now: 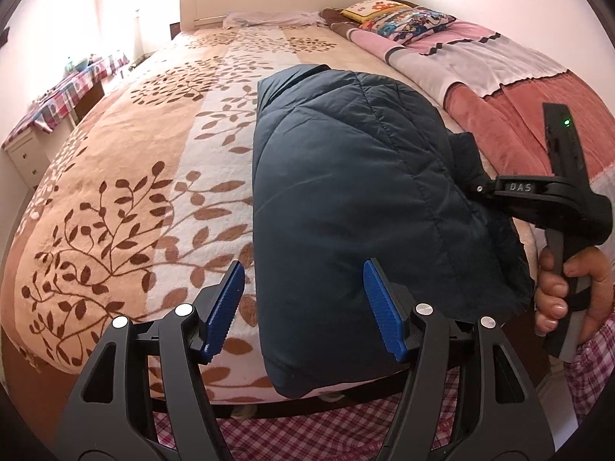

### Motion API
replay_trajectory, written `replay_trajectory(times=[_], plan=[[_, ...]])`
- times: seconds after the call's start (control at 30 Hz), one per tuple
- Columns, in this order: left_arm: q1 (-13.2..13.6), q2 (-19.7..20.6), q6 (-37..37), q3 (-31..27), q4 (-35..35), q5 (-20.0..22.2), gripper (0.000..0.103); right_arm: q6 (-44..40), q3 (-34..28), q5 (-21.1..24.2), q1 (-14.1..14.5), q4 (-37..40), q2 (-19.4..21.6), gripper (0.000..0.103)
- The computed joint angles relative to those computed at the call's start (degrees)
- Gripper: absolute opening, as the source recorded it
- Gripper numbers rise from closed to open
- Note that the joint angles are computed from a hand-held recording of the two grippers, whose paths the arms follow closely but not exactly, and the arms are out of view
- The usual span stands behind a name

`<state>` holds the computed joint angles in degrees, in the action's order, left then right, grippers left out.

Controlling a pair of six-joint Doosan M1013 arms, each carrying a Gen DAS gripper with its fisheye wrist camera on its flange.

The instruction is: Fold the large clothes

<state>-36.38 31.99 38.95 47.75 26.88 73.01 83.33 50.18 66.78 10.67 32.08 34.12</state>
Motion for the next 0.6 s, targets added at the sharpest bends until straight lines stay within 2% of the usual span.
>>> replay_trajectory(times=[0.23, 0.5, 0.57, 0.6], plan=[[0.64, -0.99, 0.62, 1.77, -1.16, -2.73, 0.064, 1.47, -0.85, 1.8, -0.26, 1.39, 1.01, 0.0], [1.44, -2.49, 0.93, 4.4, -3.04, -6.3, 0.064, 4.94, -1.93, 2.09, 0.7, -2.91, 1.12, 0.0], [1.86, -3.56, 0.66, 5.96, -3.79, -8.33, 0.064, 5.91, -2.57, 2.58, 0.83, -3.75, 1.19, 0.0], [2.13, -4.2, 0.11, 6.88, -4.09, -9.5, 0.069, 6.2, -3.01, 3.01, 0.89, -4.21, 1.19, 0.0]])
